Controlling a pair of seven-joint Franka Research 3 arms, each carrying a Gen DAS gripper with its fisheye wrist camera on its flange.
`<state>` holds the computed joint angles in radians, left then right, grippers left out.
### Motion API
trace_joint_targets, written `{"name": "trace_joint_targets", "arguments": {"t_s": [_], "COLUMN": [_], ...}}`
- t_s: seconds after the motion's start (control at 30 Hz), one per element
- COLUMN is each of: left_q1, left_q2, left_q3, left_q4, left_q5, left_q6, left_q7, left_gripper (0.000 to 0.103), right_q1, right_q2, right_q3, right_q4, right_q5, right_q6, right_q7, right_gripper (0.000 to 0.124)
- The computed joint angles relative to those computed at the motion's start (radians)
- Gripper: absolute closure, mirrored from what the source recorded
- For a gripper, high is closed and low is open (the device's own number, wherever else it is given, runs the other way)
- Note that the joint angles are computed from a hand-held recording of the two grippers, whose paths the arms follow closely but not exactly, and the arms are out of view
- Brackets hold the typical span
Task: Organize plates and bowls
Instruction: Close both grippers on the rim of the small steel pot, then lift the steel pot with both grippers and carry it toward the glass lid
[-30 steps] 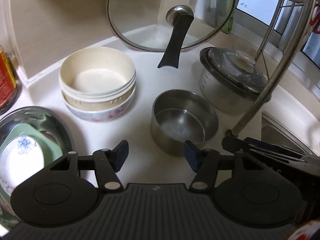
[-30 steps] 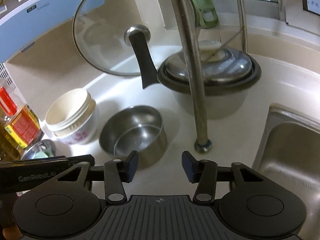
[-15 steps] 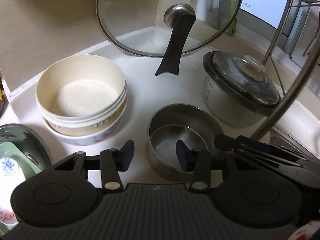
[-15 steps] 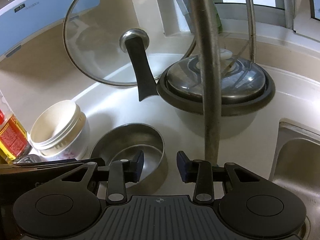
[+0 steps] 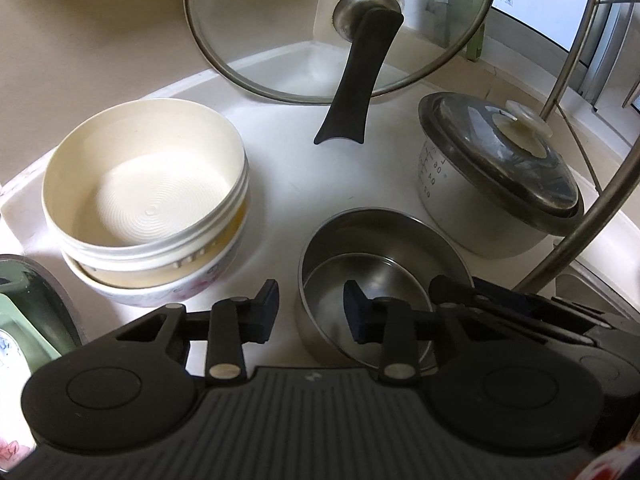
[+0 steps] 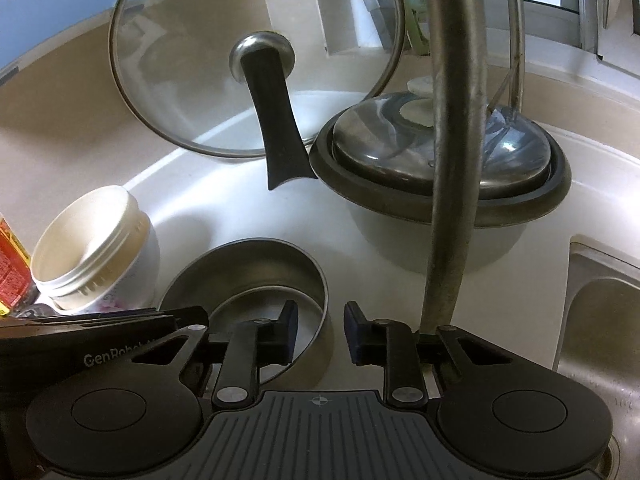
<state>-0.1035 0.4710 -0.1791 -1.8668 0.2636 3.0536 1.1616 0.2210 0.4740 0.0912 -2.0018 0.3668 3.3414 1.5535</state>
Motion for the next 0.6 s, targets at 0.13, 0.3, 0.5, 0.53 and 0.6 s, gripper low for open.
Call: {"name": "trace_joint_targets", "arguments": {"t_s": [0.13,0.3,0.5,0.53,0.6], "left_q1": [-0.007,-0.005,-0.002,0.0,0.013], "left_q2": [0.009,0.012,0.006,0.002,-0.004], "left_q3": [0.008,0.004,0.0,-0.003,-0.017], "left_q4": [0.01,0.012,0.004,0.0,-0.007], "left_q5": [0.007,0.009,0.011,0.01,0.002], "left_q6": [-0.005,-0.008,-0.009,-0.008,-0.003], "left_q7": [-0.004,-0.003,0.006,0.008,0.019], "left_gripper": [0.081,0.088,0.091,0.091,0.091], "right_q1": [0.01,0.016,0.065,0.071,0.085], "right_q2": [0.005,0.013,0.011,0.009,0.0], "right_q3": [-0.01,-0.016,-0.065,-0.07,-0.082], "right_q4": [0.006,0.013,0.009,0.006,-0.004], "right_q5": [0.0,-0.006,0.008,0.01,0.016], "right_q6": [-0.002,0.002,0.004,0.009,0.019], "right_q7": [-0.001,-0.009,-0.023,-0.026,-0.033], "right_gripper": [0.104,0.112,0.116,0.116,0.117]}}
